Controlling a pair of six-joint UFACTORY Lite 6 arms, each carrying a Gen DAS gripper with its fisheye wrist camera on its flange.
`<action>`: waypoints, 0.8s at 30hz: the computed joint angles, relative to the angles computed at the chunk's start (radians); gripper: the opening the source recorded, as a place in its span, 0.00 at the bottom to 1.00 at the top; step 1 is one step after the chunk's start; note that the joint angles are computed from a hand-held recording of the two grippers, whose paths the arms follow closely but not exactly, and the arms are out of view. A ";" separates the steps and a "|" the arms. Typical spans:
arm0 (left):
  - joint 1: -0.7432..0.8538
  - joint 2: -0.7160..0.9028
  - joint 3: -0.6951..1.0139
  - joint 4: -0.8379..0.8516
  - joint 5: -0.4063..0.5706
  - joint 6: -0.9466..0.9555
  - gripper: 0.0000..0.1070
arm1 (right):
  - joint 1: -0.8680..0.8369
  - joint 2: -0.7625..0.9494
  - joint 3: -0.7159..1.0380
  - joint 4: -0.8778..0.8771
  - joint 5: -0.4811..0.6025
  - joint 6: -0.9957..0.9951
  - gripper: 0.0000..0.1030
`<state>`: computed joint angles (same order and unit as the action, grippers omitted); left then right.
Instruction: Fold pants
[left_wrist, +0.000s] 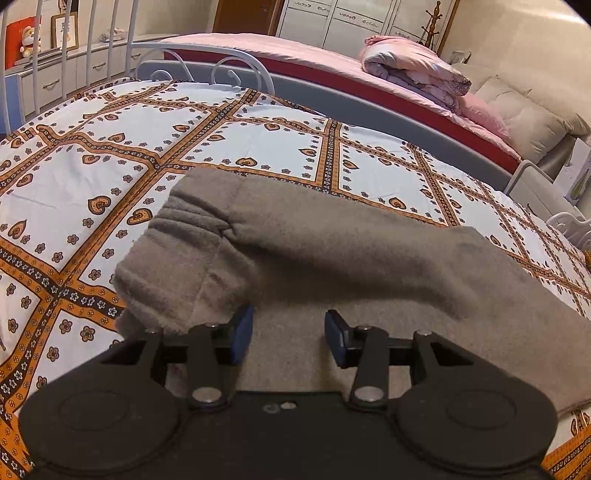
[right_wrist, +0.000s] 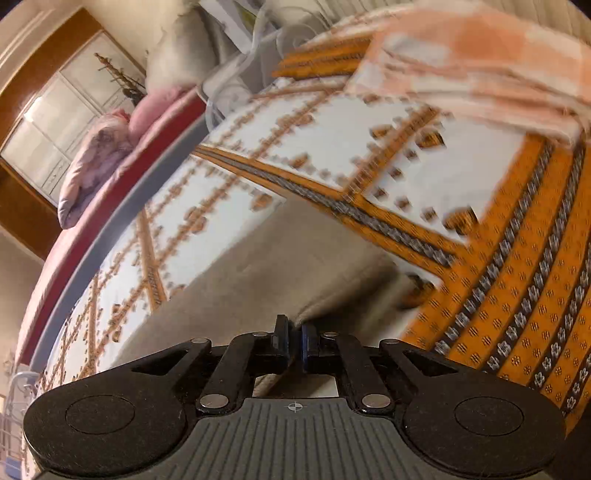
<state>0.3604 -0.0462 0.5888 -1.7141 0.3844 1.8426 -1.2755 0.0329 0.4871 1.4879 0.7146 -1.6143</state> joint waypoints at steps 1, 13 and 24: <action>-0.001 0.001 0.001 -0.001 -0.001 0.000 0.33 | -0.016 0.012 -0.001 0.020 0.013 -0.033 0.06; -0.032 -0.009 -0.010 -0.039 -0.037 0.056 0.35 | -0.182 0.008 0.053 -0.057 0.215 0.002 0.05; -0.051 -0.019 -0.015 -0.044 -0.057 0.075 0.40 | -0.222 0.124 0.106 -0.142 0.138 0.065 0.13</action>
<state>0.3095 -0.0656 0.5734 -1.7577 0.3276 1.9173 -1.4975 0.1574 0.5936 1.3464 0.8530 -1.5489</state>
